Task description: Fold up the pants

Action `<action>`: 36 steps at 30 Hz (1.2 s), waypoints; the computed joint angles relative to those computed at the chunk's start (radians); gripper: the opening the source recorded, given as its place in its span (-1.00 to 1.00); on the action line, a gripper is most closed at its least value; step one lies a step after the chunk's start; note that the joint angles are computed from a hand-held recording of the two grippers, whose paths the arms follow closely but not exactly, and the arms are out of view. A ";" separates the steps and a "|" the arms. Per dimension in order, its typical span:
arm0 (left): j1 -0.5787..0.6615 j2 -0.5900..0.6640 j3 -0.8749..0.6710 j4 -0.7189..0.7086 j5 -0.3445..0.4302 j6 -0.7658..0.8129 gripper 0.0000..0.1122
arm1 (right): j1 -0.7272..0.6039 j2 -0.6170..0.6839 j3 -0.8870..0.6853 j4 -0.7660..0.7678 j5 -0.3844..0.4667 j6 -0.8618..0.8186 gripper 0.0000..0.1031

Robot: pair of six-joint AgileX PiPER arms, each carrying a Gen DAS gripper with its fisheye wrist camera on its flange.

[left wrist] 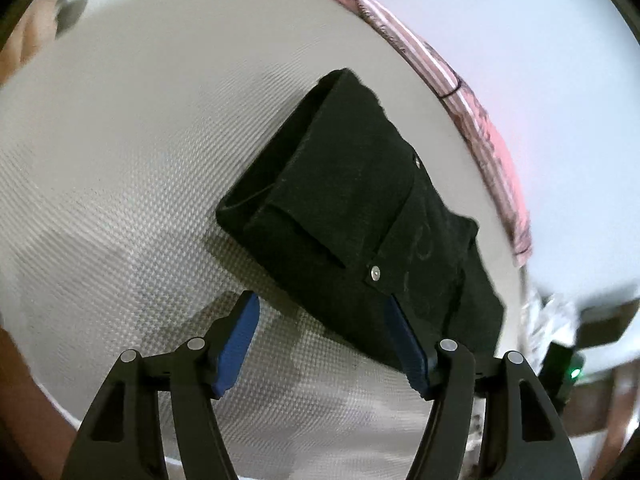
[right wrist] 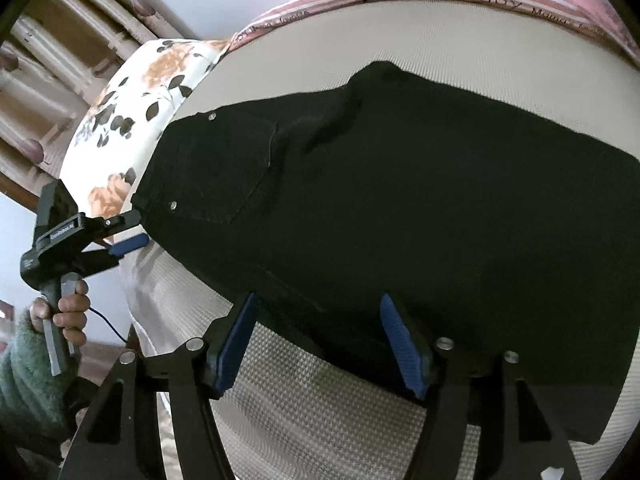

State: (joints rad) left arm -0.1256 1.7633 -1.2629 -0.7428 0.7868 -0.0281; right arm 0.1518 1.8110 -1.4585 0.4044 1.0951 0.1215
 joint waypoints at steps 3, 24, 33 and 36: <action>0.045 0.017 0.039 -0.129 -0.005 0.079 0.18 | 0.003 -0.002 -0.006 -0.010 0.000 0.016 0.21; 0.077 0.212 -0.109 -0.444 -0.069 0.528 0.27 | 0.003 0.011 -0.017 -0.048 -0.010 0.104 0.21; 0.003 0.206 -0.160 -0.202 -0.160 0.369 -0.15 | 0.019 0.012 -0.040 -0.134 -0.007 0.144 0.21; -0.007 0.215 -0.185 -0.153 -0.150 0.315 -0.37 | 0.025 0.022 -0.048 -0.147 0.001 0.150 0.22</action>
